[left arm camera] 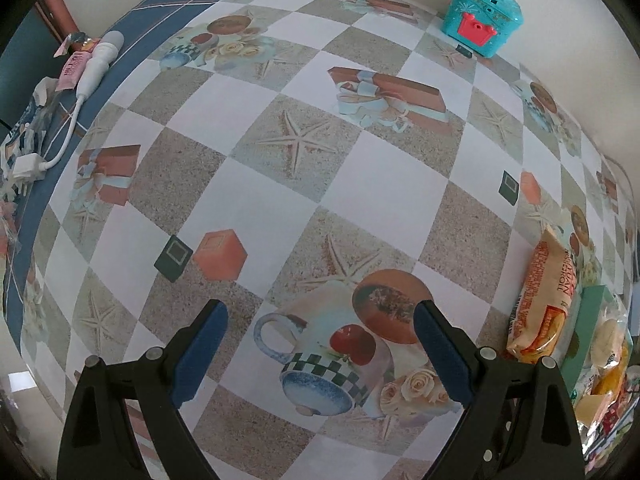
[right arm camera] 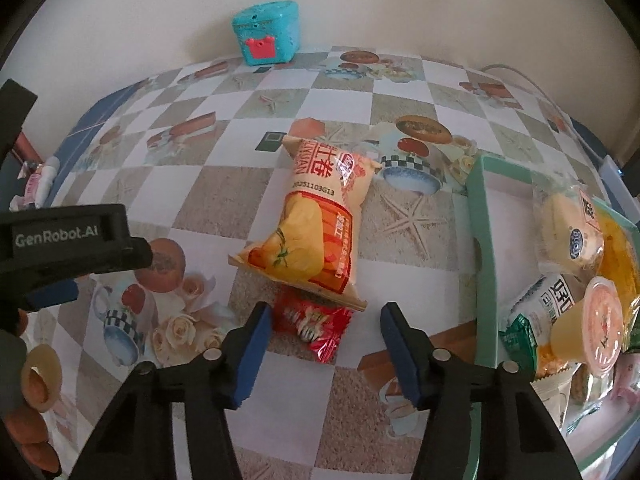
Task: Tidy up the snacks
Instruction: 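Grasp the red candy packet with right tool while left tool grasps printed bread roll bag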
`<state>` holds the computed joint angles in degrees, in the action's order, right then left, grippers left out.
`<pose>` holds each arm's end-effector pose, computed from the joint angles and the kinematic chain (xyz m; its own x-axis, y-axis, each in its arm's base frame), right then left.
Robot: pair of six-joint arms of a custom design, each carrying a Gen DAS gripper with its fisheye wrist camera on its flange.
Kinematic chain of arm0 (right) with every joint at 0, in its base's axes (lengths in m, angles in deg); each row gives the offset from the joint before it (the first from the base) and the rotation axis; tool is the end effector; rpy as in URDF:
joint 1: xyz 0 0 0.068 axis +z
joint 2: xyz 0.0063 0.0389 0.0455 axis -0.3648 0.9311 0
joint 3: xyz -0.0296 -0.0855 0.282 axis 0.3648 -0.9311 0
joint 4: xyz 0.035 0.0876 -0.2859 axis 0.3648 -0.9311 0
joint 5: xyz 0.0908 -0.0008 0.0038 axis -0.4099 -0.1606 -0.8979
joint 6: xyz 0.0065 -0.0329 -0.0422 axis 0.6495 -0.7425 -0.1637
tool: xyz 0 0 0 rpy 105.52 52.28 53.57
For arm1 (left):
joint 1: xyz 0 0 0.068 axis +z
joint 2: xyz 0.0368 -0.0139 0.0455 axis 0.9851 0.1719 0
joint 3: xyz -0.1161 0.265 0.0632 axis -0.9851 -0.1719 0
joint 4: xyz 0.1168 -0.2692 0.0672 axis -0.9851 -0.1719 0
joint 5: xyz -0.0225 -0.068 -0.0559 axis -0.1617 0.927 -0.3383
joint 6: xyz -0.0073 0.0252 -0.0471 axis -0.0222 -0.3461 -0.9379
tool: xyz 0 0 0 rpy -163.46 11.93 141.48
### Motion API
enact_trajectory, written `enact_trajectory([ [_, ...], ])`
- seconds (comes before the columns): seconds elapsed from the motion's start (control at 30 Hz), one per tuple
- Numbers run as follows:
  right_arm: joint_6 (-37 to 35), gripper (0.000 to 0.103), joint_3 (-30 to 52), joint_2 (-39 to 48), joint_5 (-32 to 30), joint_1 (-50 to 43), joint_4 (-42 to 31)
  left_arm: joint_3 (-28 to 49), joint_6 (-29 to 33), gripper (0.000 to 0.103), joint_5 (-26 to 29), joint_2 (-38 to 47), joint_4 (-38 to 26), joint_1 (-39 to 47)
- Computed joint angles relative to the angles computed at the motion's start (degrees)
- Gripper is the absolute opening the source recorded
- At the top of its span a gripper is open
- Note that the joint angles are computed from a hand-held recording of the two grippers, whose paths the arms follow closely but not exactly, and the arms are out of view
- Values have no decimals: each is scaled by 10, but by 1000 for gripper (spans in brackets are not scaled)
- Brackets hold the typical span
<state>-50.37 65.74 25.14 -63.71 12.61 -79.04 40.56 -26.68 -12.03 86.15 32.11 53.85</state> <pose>0.3072 0.2040 0.1199 -0.8346 -0.3378 -0.4351 -0.3803 0.9248 0.0115 0.2925 -0.1391 0.1328 -0.7367 -0.6571 -0.1598 -0.6584 0.7508 -0.0521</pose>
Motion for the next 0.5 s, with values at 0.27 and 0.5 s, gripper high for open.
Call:
enact_trajectory([
  [0.27, -11, 39, -8, -6, 5, -2, 5, -29, 6, 94, -6, -25, 16, 0],
  [0.5, -20, 31, -18, -16, -2, -13, 4, -9, -8, 94, -8, -17, 5, -21],
])
